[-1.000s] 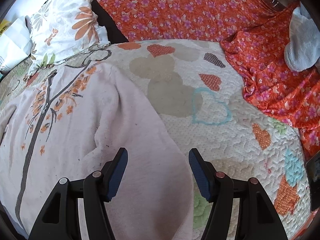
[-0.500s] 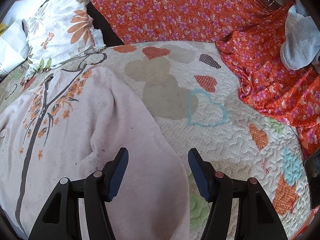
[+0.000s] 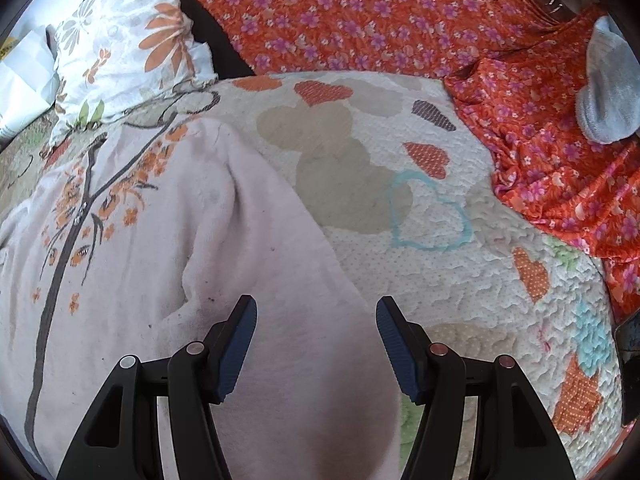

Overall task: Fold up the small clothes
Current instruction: 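Grasp the sleeve cuff with the left gripper and lift it, then lay the sleeve across the cardigan body and open the left gripper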

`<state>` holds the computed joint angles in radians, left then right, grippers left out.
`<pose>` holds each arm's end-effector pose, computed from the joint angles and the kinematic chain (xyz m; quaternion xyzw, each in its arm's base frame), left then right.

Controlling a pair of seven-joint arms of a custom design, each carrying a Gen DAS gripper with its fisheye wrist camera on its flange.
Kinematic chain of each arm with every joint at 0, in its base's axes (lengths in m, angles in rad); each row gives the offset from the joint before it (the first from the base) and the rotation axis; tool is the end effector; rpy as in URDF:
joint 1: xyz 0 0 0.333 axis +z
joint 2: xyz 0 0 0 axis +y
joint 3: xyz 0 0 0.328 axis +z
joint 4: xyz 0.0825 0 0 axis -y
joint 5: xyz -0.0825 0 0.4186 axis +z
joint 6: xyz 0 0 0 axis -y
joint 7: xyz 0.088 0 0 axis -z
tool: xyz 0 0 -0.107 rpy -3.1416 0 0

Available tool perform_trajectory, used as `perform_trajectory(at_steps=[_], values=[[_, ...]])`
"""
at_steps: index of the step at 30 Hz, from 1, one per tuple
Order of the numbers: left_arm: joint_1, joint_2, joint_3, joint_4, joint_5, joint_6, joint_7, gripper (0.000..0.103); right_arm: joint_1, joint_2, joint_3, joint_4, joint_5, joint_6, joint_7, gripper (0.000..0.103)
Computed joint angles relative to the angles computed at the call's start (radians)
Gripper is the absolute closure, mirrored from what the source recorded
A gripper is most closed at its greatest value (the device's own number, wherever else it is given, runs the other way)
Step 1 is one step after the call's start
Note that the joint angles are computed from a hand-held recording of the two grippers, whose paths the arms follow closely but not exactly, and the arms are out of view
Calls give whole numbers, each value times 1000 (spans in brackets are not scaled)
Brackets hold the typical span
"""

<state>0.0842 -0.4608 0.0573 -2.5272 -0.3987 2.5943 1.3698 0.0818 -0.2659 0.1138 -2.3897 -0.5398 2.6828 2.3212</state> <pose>0.4590 0.0742 0.4870 -0.8510 0.4326 -0.2915 0.0598 0.5087 0.1194 0.4722 -0.6238 0.7105 -0.2647 0.1896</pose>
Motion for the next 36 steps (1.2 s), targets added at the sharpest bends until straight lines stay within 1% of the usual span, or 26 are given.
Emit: perform_trajectory(at_steps=[2, 5, 8, 9, 10, 11, 12, 13, 16, 21, 24, 27, 29, 32, 33, 34, 35, 36], values=[[-14, 37, -6, 11, -19, 1, -13, 31, 1, 5, 5, 4, -9, -1, 0, 36], [14, 111, -45, 45, 32, -1, -95, 31, 0, 2, 13, 4, -39, -1, 7, 36], [33, 158, -61, 65, 61, 20, -173, 34, -4, -4, 19, 4, -70, -7, 22, 36], [49, 171, -73, 74, 95, 32, -211, 44, -2, -4, 18, 4, -70, -7, 23, 36], [68, 185, -88, 87, 145, 36, -256, 64, 0, -3, 14, 4, -65, -6, 21, 36], [76, 199, -92, 102, 180, 31, -279, 75, 2, -1, 12, 7, -61, -8, 20, 36], [72, 212, -85, 117, 186, 27, -275, 87, 2, 1, 12, 10, -61, -11, 21, 36], [67, 222, -80, 128, 184, 32, -272, 91, 3, 3, 11, 12, -61, -12, 20, 36], [73, 226, -104, 152, 264, 39, -325, 93, 5, 0, 11, 13, -67, -9, 19, 36], [18, 226, -144, 216, 339, 73, -323, 93, 1, -23, 12, 5, -78, 15, 28, 36], [-51, 270, -168, 300, 328, 106, -280, 93, -2, -33, 6, 2, -51, 30, 20, 36], [-140, 343, -188, 404, 240, 126, -183, 93, -14, -44, 6, -3, -37, 40, 20, 36], [-201, 398, -204, 471, 122, 123, -71, 93, -21, -53, 4, -10, -23, 46, 19, 36], [-261, 489, -252, 573, -46, 93, 109, 92, -31, -56, -3, -15, 6, 51, 11, 36], [-274, 523, -275, 609, -113, 70, 184, 90, -31, -54, -9, -15, 22, 53, 4, 36], [-280, 540, -290, 631, -142, 47, 216, 86, -32, -54, -13, -17, 36, 57, -1, 36], [-284, 562, -305, 658, -173, 7, 255, 85, -31, -54, -20, -19, 56, 63, -11, 36], [-284, 573, -319, 673, -213, -28, 296, 82, -29, -52, -27, -19, 77, 72, -21, 36]])
